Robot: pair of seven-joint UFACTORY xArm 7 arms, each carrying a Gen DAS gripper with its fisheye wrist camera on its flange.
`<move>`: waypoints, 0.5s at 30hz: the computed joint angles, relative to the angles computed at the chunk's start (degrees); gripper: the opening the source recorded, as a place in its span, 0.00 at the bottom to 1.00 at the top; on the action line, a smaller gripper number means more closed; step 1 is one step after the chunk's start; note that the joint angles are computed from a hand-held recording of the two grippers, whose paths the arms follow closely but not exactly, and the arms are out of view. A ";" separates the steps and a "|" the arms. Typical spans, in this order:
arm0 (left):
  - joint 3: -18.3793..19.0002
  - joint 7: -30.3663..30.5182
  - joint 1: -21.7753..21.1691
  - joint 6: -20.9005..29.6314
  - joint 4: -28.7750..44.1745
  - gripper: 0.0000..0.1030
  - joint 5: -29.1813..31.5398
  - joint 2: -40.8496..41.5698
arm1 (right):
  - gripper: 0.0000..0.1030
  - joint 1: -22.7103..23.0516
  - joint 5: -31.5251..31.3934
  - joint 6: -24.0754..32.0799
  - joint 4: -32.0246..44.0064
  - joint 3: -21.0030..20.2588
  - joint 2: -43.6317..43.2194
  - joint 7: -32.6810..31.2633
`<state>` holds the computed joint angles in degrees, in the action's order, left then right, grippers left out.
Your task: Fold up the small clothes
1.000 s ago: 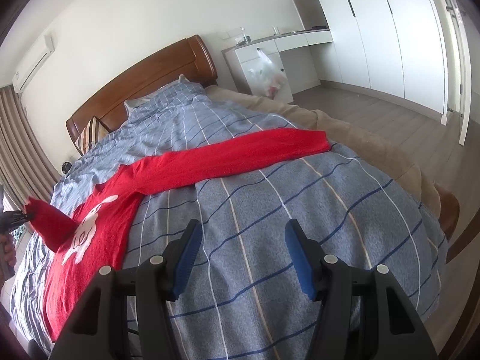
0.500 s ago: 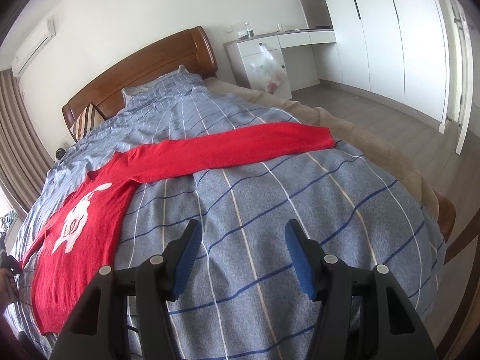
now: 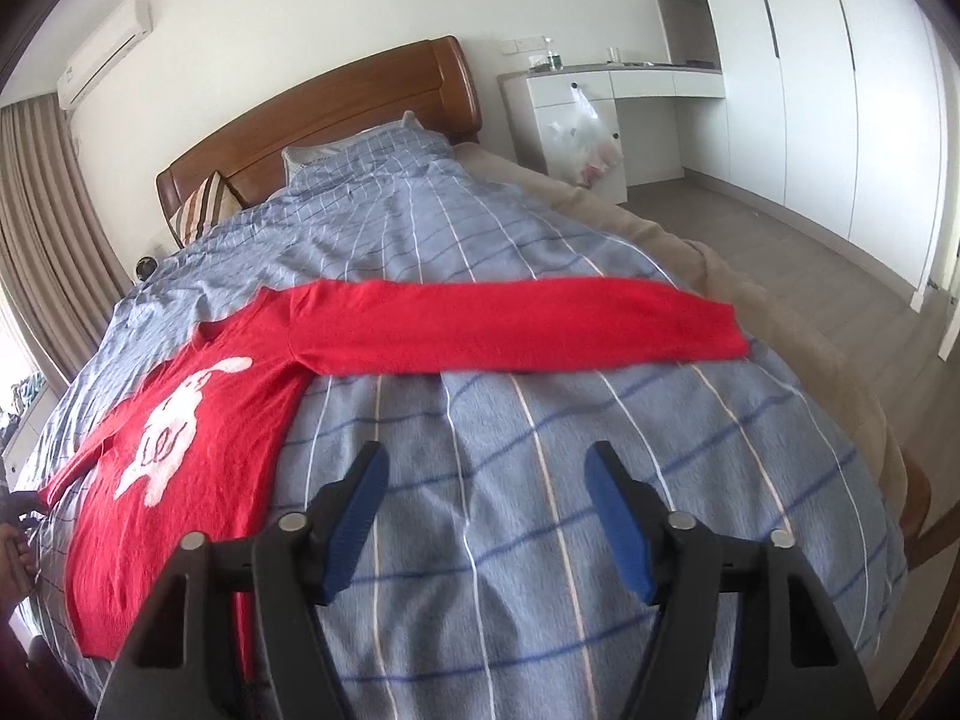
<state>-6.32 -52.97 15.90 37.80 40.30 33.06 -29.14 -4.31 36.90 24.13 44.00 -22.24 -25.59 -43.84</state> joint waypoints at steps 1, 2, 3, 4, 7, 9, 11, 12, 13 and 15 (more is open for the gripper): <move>-0.38 0.39 -0.75 -0.91 -1.36 0.81 0.43 -2.48 | 0.72 1.75 1.60 -1.59 2.04 -0.50 2.24 -1.11; -0.66 1.59 -2.10 -0.96 -2.59 0.85 -0.27 -5.01 | 0.74 3.14 3.04 -3.50 4.39 -0.60 5.22 -2.16; -0.98 2.52 -3.07 -1.31 -3.15 0.86 -1.08 -6.23 | 0.79 3.62 3.82 -4.16 7.49 -0.24 9.05 -2.08; -1.56 2.98 -3.98 -1.61 -3.93 0.87 -2.02 -7.55 | 0.79 3.83 5.57 -3.96 10.71 -0.13 12.90 -2.11; -3.39 3.07 -6.31 -2.66 -4.94 0.92 -5.58 -8.07 | 0.79 2.56 7.05 -4.45 19.09 1.48 23.86 -0.15; -4.98 1.92 -6.32 -3.52 -4.05 0.92 -6.45 -5.21 | 0.79 1.05 1.89 -5.31 22.30 2.54 29.58 4.57; -6.50 -0.09 -5.95 -4.49 -3.20 0.92 -5.99 -1.96 | 0.82 -0.17 -2.19 -1.44 24.76 1.73 34.01 9.81; -6.99 -0.92 -6.14 -4.34 -2.99 0.92 -5.80 -0.60 | 0.86 -2.32 -0.73 0.02 25.37 3.42 34.90 9.27; -7.20 -1.47 -6.56 -3.89 -2.70 0.92 -5.73 0.91 | 0.87 -3.51 1.05 -0.10 25.23 4.55 34.68 7.40; -8.20 -4.27 -6.25 -4.63 -3.30 0.96 -2.88 2.92 | 1.00 -5.04 0.77 1.19 25.63 6.15 34.68 6.35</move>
<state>-14.52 -57.24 9.66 33.18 37.00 30.18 -26.22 -9.35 37.66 25.32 69.63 -16.09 9.09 -37.49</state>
